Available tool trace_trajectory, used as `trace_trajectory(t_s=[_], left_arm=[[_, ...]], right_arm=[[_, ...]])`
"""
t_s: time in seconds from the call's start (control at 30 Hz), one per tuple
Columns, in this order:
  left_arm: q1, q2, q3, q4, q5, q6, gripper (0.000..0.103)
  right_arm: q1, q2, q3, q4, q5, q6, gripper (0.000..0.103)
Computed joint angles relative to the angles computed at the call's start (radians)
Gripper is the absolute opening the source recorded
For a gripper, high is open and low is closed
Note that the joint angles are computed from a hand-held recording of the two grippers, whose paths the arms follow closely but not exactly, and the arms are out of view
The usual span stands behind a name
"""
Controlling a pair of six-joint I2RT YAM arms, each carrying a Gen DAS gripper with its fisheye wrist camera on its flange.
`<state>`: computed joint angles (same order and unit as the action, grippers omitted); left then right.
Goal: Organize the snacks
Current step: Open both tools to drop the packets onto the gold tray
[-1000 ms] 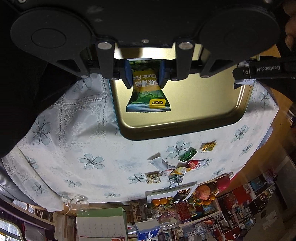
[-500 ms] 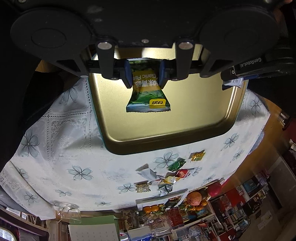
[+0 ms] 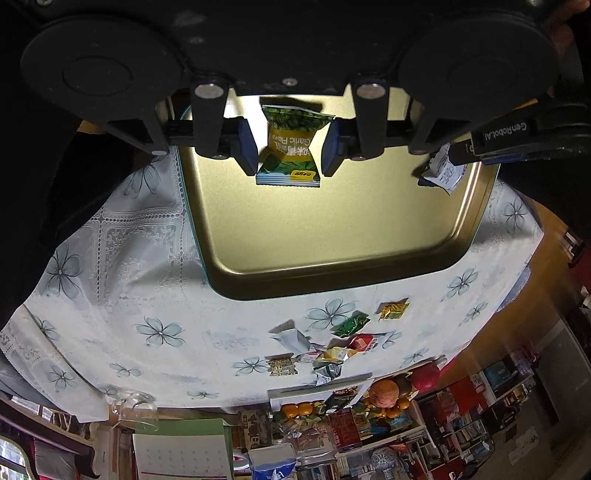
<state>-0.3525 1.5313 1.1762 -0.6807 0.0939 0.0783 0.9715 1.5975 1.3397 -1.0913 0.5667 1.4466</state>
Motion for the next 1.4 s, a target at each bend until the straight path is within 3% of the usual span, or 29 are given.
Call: trace_trajectory(t_s=[0.77,1.4], left_arm=[[-0.009,0.010,0.016,-0.048,-0.023,0.023,0.045],[-0.011,0.082,0.152,-0.207,-0.021,0.026,0.045]], right_arm=[[-0.004,0.018,0.011,-0.011,-0.017,0.003,0.043],[-0.048,0.019,0.023,-0.015,-0.113,0.003,0.044]])
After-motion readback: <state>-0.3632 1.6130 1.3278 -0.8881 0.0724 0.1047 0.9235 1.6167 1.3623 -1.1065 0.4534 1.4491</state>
